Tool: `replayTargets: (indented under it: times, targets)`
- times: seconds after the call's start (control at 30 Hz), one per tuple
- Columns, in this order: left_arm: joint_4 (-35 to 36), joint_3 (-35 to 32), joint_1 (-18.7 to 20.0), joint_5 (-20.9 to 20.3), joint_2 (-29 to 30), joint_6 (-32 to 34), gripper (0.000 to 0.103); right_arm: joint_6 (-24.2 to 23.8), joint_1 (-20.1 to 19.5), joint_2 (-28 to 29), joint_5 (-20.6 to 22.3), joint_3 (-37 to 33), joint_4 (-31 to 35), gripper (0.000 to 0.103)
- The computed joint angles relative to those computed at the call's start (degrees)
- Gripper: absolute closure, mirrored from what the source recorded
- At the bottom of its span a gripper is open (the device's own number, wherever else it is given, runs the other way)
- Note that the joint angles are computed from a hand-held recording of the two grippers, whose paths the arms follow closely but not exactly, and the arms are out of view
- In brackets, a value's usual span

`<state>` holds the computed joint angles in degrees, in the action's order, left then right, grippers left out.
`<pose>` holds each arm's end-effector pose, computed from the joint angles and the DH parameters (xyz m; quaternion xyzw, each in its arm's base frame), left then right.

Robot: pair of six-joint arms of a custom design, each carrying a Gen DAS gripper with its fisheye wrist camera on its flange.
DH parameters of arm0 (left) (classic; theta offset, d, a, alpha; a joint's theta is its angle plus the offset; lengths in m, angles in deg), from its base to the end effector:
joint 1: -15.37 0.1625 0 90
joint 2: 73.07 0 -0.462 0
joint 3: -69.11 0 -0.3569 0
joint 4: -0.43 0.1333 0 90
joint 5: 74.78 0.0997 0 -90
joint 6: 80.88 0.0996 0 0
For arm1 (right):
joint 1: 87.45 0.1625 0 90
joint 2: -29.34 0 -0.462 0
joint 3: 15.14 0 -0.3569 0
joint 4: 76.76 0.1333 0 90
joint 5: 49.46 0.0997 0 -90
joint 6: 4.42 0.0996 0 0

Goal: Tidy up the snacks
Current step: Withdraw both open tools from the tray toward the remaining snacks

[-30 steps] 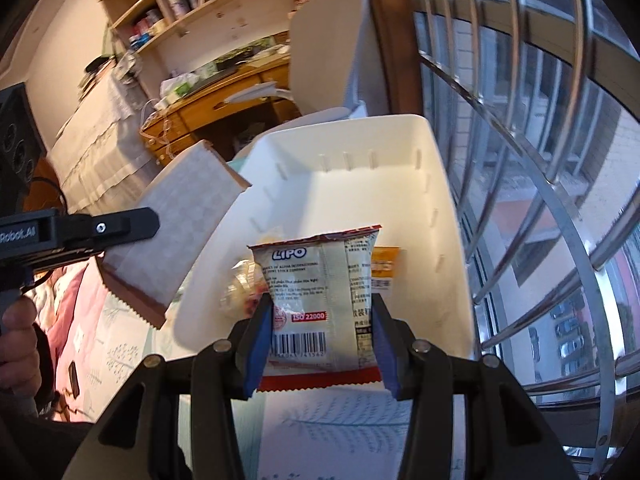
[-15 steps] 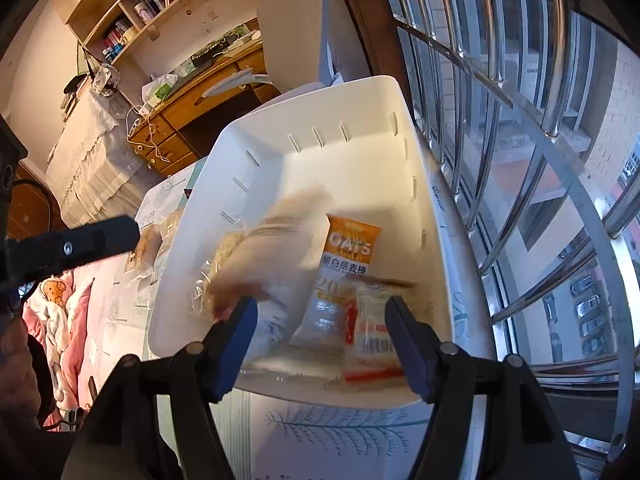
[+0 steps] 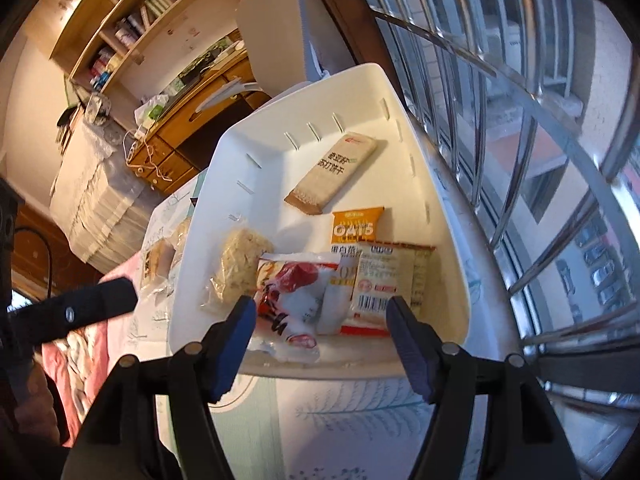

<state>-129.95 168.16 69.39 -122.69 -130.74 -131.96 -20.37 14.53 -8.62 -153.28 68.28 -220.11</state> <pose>-0.1984 -0.6138 0.2413 -0.1195 0.9256 -0.2414 0.2660 0.2579 -0.6881 0.1102 0.2310 -0.9631 0.0641 0.1223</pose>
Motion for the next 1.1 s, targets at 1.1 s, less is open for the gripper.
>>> replayTargets:
  times: [1.1]
  targets:
    - [11.50, 24.21, 0.86, -0.72, -33.35, -3.49, 0.022, 36.40, 10.74, -0.51, -13.54, 16.64, -17.26, 0.035]
